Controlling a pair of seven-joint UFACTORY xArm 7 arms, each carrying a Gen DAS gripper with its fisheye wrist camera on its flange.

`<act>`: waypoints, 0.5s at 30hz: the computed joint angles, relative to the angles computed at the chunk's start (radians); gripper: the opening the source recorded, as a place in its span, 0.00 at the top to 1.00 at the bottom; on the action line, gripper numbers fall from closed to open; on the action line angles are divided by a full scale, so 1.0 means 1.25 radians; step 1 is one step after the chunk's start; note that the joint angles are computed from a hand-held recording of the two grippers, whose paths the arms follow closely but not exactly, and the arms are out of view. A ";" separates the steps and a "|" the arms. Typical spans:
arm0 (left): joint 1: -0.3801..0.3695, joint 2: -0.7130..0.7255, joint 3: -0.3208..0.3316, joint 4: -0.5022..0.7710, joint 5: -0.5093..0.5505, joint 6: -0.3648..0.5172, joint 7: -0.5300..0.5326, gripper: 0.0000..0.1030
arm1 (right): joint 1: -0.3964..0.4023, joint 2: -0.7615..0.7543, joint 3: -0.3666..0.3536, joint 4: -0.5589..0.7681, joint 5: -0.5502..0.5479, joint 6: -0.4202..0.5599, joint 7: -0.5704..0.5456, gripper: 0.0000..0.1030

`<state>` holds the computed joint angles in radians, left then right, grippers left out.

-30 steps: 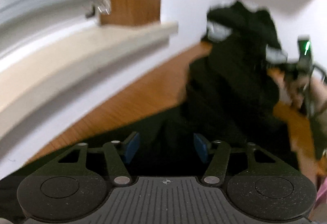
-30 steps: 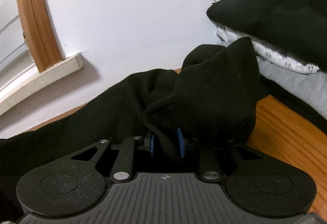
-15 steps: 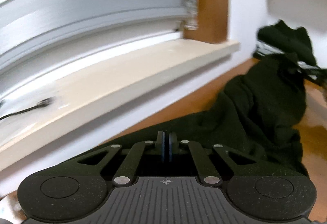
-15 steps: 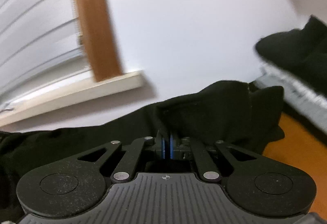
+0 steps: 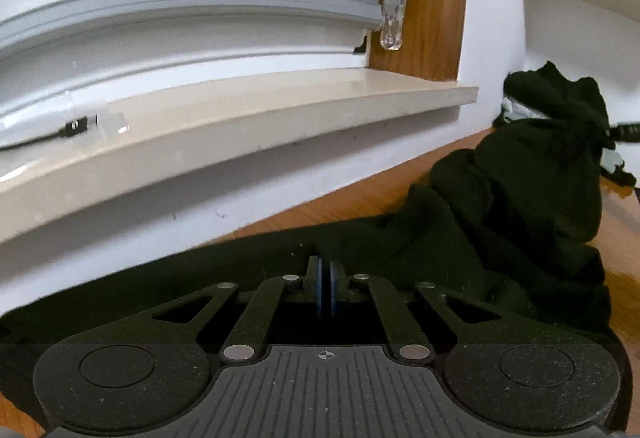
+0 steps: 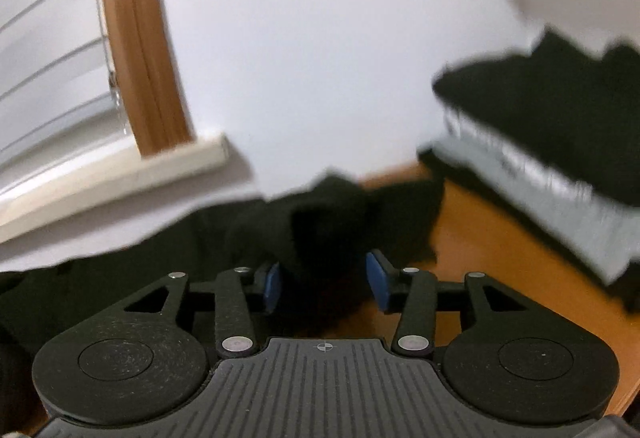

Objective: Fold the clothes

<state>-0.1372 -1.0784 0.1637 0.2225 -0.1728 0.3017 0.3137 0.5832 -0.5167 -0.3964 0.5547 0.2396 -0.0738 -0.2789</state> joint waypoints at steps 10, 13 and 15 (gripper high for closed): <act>-0.003 -0.031 0.021 -0.023 -0.009 0.005 0.030 0.96 | 0.106 0.074 -0.077 0.135 -0.014 -0.027 0.050 0.41; -0.005 -0.036 0.031 -0.025 -0.017 0.008 0.034 0.96 | -0.042 0.205 0.040 0.226 -0.054 0.057 0.064 0.41; -0.006 -0.038 0.035 -0.027 -0.022 0.004 0.037 0.96 | -0.172 0.282 0.148 0.293 -0.144 0.117 0.121 0.40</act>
